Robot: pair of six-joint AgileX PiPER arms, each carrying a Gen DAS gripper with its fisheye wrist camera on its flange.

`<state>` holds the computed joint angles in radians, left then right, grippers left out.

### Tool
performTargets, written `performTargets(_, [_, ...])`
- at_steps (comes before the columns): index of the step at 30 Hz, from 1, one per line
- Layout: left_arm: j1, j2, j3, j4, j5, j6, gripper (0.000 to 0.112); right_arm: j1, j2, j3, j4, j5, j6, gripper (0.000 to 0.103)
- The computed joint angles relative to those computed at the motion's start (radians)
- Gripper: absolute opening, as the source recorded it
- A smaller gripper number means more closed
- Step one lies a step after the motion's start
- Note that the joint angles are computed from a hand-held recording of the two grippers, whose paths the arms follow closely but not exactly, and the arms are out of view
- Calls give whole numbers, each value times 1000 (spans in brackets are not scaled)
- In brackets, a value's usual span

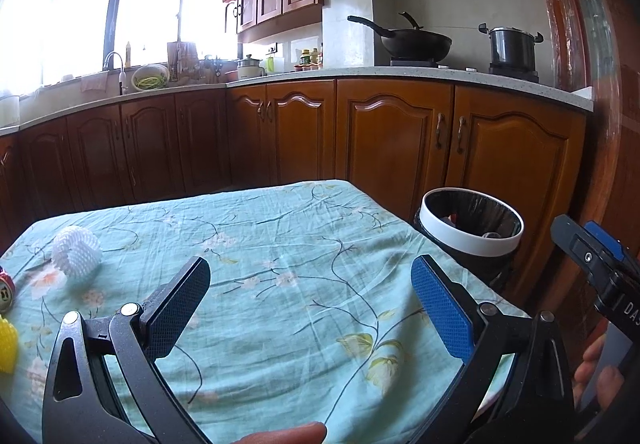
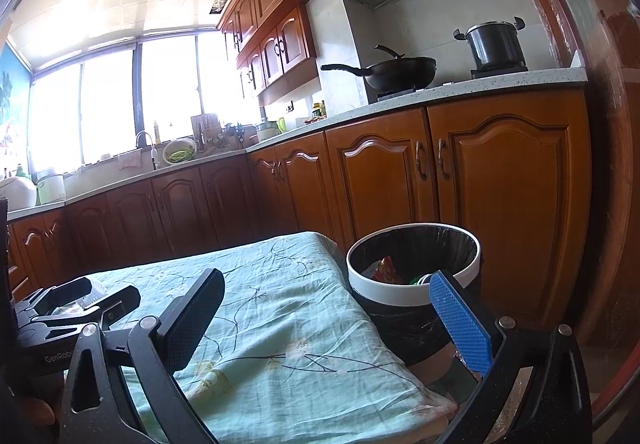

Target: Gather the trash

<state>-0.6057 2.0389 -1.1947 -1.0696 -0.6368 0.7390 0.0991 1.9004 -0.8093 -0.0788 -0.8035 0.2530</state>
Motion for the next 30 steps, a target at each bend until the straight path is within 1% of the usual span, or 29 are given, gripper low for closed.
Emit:
performTargets(7, [-9,7,-4,-9,-15,11,103,-1,3,-3,-4,4,12,103])
performTargets(30, [2,17,-20,-18,23,21,103,1,5,1,-7,-1,20,103])
